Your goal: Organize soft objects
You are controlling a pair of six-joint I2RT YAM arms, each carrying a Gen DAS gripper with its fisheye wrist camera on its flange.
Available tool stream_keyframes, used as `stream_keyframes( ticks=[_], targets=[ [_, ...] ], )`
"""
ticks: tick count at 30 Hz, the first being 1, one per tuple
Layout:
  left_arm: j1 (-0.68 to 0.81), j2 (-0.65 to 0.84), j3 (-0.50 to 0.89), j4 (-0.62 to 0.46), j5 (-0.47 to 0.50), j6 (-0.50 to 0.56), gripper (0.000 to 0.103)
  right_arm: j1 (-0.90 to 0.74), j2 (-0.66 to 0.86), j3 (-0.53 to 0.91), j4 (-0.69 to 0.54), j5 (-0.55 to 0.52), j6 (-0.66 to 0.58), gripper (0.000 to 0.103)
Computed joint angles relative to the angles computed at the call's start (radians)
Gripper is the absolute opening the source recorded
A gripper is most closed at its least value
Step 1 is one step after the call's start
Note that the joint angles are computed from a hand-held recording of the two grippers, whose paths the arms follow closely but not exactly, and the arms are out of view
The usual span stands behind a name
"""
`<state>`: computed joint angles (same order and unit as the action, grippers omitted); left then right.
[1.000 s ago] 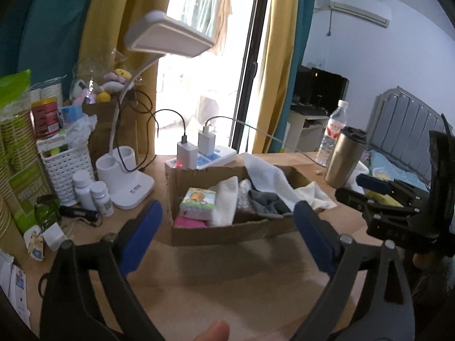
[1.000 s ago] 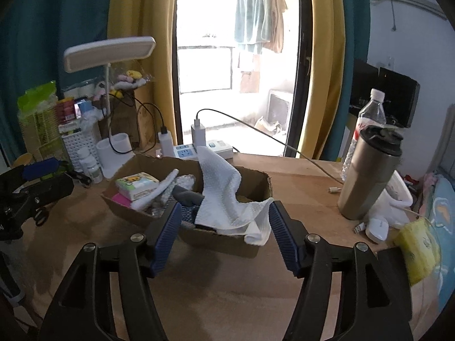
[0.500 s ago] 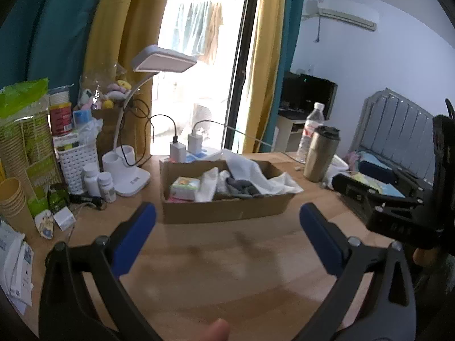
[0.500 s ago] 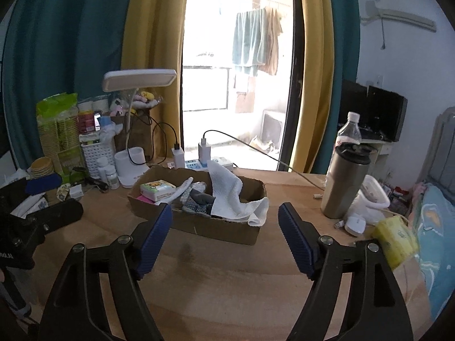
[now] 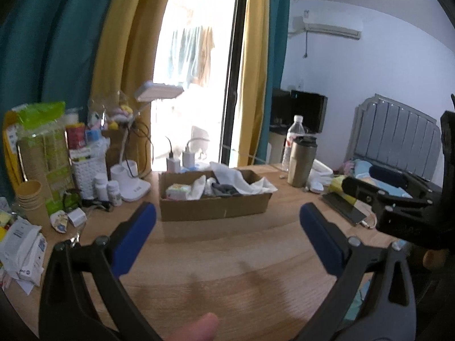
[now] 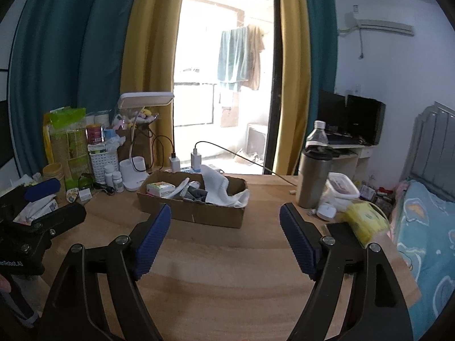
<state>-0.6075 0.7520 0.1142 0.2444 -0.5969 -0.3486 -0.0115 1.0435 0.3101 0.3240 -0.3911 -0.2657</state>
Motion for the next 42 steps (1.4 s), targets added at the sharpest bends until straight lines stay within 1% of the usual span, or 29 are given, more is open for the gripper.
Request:
stream_keyframes(
  ticks=[2,5,10,13,18,24,27,31,42],
  targets=[
    [-0.072,-0.035,-0.012,-0.023,-0.087,-0.003,0.102,-0.019,-0.06,-0.037,-0.01,-0.012,0.0,0.082],
    [-0.124,-0.082,-0.017,-0.072,-0.163,-0.003,0.102,-0.038,-0.125,-0.075,-0.019,-0.031,0.001,0.082],
    [-0.072,-0.177,-0.017,-0.171,-0.145,-0.027,0.102,-0.033,-0.18,-0.079,-0.048,-0.035,0.013,0.082],
    [-0.051,-0.211,-0.016,-0.198,-0.133,-0.032,0.102,-0.033,-0.212,-0.084,-0.062,-0.039,0.019,0.082],
    [-0.087,-0.224,-0.011,-0.205,-0.163,-0.02,0.102,-0.03,-0.214,-0.081,-0.074,-0.04,0.013,0.082],
    [-0.073,-0.22,-0.005,-0.187,-0.126,-0.005,0.102,-0.052,-0.218,-0.079,-0.085,-0.074,0.015,0.082],
    [-0.071,-0.211,0.001,-0.186,-0.121,-0.003,0.102,-0.059,-0.223,-0.08,-0.085,-0.088,0.018,0.082],
    [-0.09,-0.22,0.001,-0.195,-0.14,-0.008,0.102,-0.065,-0.245,-0.085,-0.096,-0.1,0.015,0.082],
    [-0.116,-0.255,0.0,-0.215,-0.159,-0.011,0.102,-0.053,-0.238,-0.091,-0.095,-0.091,0.006,0.082]
  ],
)
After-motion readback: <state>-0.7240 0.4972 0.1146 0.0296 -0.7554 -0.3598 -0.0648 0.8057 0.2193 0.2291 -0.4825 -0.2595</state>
